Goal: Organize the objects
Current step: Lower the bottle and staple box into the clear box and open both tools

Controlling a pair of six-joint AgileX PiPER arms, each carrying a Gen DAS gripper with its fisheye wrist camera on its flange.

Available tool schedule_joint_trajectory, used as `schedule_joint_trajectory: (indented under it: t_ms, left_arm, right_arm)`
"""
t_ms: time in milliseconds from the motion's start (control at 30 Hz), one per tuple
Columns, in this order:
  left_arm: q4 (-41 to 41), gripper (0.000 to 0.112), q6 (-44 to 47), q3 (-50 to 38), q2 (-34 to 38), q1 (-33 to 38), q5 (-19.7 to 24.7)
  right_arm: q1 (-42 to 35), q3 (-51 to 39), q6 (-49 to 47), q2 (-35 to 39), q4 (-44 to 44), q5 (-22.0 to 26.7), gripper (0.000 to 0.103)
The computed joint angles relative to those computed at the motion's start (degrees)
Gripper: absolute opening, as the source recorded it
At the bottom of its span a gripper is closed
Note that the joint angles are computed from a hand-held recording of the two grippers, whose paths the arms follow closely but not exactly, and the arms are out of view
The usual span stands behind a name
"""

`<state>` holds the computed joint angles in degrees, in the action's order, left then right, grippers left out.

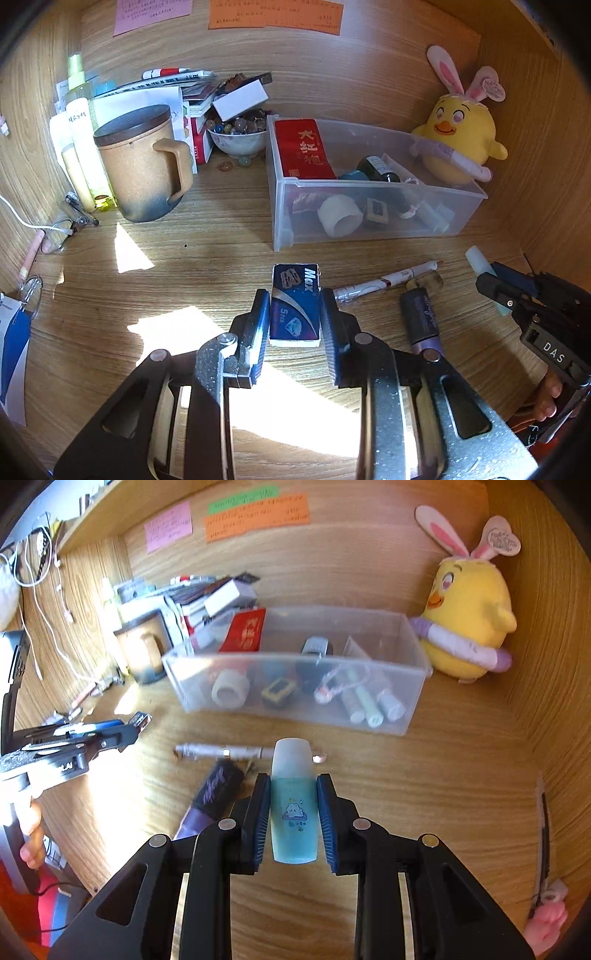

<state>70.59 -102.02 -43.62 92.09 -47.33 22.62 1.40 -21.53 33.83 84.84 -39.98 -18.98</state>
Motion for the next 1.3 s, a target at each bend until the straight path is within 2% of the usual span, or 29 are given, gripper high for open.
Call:
schedule_joint_trajectory:
  t_ms: [200, 433, 700, 867, 1100, 1300]
  left_arm:
    - [-0.38, 0.027, 0.98, -2.15, -0.47, 0.15, 0.30]
    - [-2.55, 0.027, 5.41, -5.59, -0.82, 1.84, -1.67]
    - [-5.97, 0.027, 12.46, -11.84, 1.07, 3.08, -2.09]
    - [-11.10, 0.027, 19.26, -16.01, 3.31, 4.72, -3.29]
    - [-23.42, 0.027, 33.78, -23.18, 7.72, 7.00, -4.19]
    - [-30.00, 0.027, 41.22, -29.61, 12.83, 7.69, -1.73]
  right_arm:
    - [-3.35, -3.25, 9.03, -1.06, -10.42, -0.46, 0.023]
    - [-3.77, -6.28, 12.60, -3.32, -14.06, 0.20, 0.023]
    - [-3.30, -11.47, 15.69, -1.70, -16.35, 0.19, 0.023]
    - [-4.02, -16.22, 22.61, 1.10, -22.98, -0.29, 0.023]
    - [-3.88, -22.92, 29.28, 4.77, -30.01, 1.57, 0.023]
    - [-4.36, -28.52, 37.64, 8.47, -38.44, 2.36, 0.023]
